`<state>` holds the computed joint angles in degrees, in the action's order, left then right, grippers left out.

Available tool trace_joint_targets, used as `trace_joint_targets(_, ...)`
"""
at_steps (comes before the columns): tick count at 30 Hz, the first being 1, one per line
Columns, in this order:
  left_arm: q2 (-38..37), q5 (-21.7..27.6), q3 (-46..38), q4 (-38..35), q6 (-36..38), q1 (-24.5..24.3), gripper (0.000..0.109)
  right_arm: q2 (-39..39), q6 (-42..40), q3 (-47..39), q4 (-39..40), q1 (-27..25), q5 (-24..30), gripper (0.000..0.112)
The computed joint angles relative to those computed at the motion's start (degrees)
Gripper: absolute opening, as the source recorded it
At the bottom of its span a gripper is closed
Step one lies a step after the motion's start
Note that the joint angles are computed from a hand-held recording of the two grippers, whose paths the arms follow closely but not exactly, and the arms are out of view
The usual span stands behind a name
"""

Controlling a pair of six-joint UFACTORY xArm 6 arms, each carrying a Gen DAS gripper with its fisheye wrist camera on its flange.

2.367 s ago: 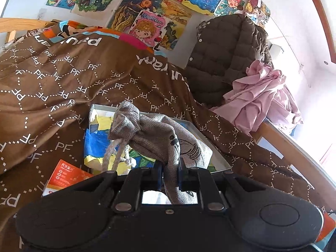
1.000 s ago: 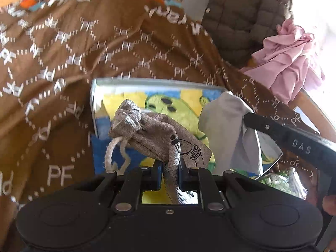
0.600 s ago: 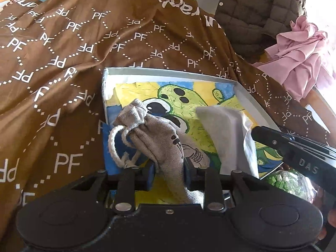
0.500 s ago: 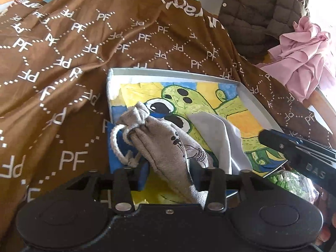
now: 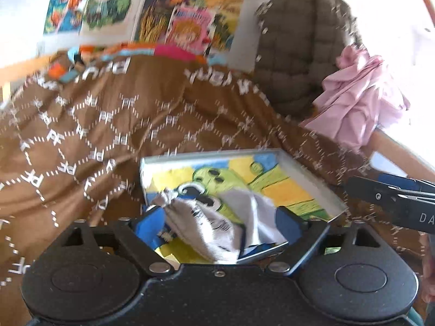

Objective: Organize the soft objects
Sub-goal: 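Lower pouch into tray and open left gripper while right gripper releases cloth there, then grasp striped towel with right gripper while left gripper grasps orange silicone piece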

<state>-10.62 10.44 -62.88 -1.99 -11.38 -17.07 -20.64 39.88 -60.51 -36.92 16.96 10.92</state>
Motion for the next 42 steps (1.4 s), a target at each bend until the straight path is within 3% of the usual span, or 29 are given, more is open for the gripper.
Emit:
trace_joint_targets(5,-7.2,-1.5,4.9,8.3,-8.1,-0.6,0.102,-7.8,5.3,5.5,-5.6,1.0,2.2,0.103)
trace_joint_targets(12,-16.9,-2.9,12.8,14.5,-13.9,-2.0,0.102,-16.0,16.4,11.9,-19.1,5.2,8.2,0.103)
trace_joint_targets(22,-26.5,-2.6,22.3,19.0,-15.9,-4.6,0.102,-25.4,22.9,19.8,-28.1,15.7,23.7,0.103)
trace_joint_targets(32,-30.3,-0.2,27.9,13.8,-9.5,-8.0,0.102,-28.5,15.2,23.7,-21.2,21.4,34.9,0.103)
trace_joint_targets(42,-29.1,3.2,29.1,10.4,-4.5,-9.4,0.102,-25.2,6.2,22.7,-7.8,17.5,36.3,0.103)
